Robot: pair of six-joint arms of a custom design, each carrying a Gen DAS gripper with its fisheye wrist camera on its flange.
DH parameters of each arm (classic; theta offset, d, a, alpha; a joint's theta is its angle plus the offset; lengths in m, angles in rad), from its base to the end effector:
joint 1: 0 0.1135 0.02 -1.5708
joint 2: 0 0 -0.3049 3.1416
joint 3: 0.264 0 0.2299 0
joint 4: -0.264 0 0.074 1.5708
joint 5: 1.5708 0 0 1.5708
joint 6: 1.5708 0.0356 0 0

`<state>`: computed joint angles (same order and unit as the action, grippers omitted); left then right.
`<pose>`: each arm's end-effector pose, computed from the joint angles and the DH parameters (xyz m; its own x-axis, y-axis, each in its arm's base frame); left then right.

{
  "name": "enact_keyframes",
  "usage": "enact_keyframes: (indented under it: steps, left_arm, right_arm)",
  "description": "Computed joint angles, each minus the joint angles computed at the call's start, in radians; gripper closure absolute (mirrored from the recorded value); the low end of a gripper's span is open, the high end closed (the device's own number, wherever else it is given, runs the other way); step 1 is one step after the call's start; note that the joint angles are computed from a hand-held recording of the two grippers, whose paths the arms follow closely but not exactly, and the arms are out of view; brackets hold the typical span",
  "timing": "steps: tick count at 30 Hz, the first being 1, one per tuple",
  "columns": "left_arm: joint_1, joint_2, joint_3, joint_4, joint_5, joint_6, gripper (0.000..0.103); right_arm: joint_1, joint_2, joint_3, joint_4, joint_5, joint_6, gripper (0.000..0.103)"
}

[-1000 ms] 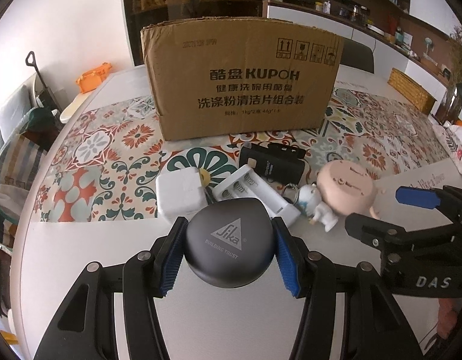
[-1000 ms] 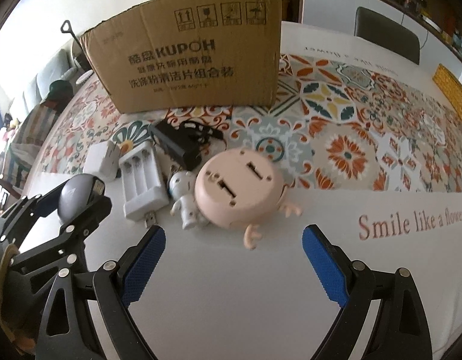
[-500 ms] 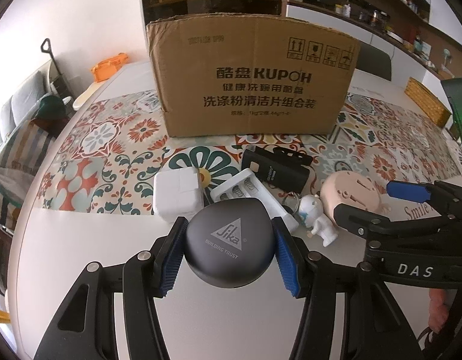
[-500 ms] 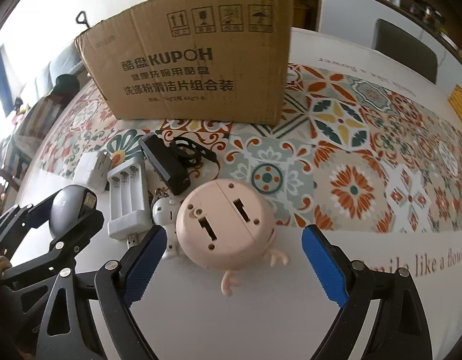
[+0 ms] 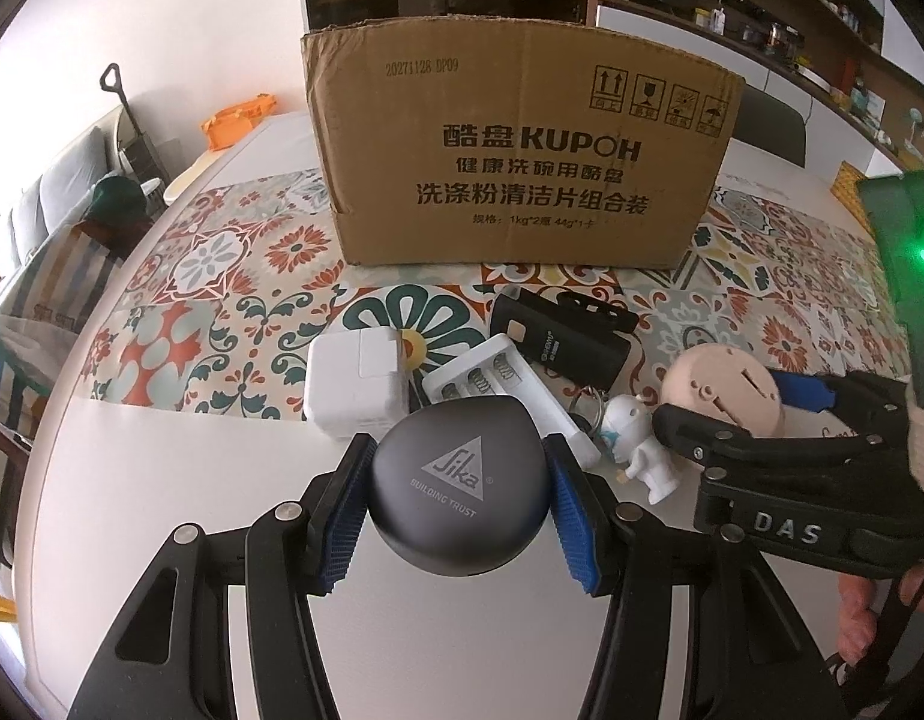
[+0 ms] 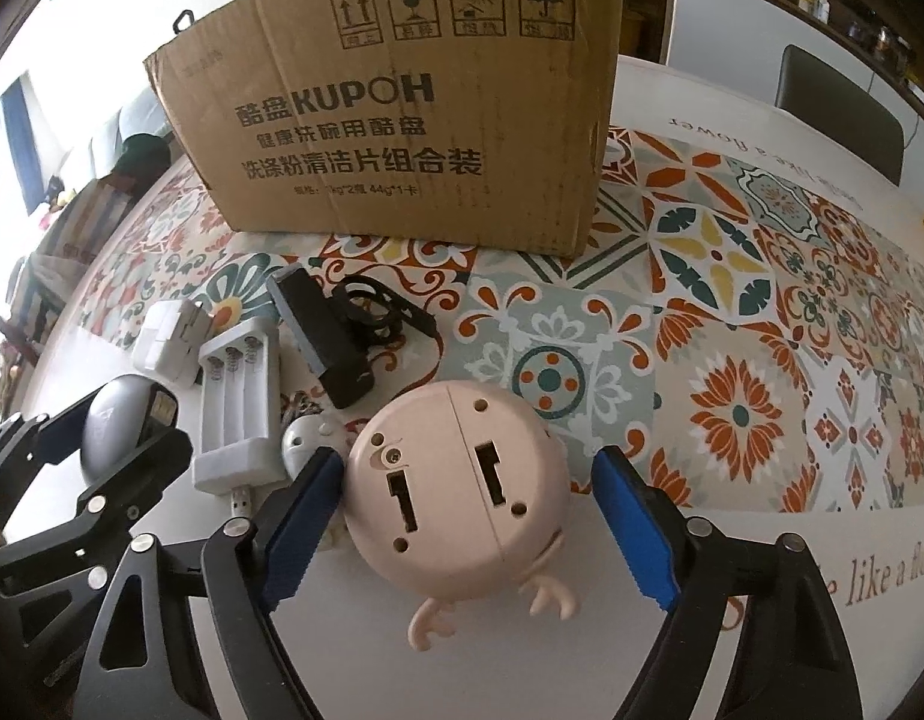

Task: Organize rigid objects
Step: 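Lift the Sika case with the left gripper while the right gripper grasps the pink toy, then carry the Sika case and pink toy over the cardboard box with both grippers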

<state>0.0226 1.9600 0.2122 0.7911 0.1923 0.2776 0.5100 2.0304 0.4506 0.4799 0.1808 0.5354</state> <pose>0.2185 -0.0019 0.0775 -0.7617 0.2519 -0.5970 0.3085 0.9512 0.0077 0.2324 0.1227 0.0671 -0.8776 0.0842 -0.4720 0.0450 0.9946 0.0936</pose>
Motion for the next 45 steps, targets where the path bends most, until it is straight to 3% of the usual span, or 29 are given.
enact_keyframes:
  steps: [2, 10, 18, 36, 45]
  left_arm:
    - [-0.006, 0.0, 0.0, 0.001, -0.006, -0.001, 0.048]
    - [-0.021, -0.011, 0.01, -0.025, -0.003, -0.003, 0.048]
    - [0.004, -0.086, 0.033, -0.119, 0.036, 0.011, 0.048]
    - [0.1, -0.459, 0.138, -0.498, 0.175, 0.076, 0.048]
    - [0.133, -0.535, 0.254, -0.661, 0.223, 0.068, 0.048]
  right_arm:
    - [-0.006, 0.019, 0.015, -0.008, -0.012, 0.002, 0.027]
    - [0.001, 0.036, 0.012, 0.015, -0.005, 0.014, 0.029]
    - [-0.009, -0.074, -0.058, 0.004, 0.003, 0.032, 0.029]
    - [0.129, -0.459, 0.0, -0.358, 0.166, 0.175, 0.029]
    - [0.185, -0.579, 0.086, -0.503, 0.266, 0.194, 0.029]
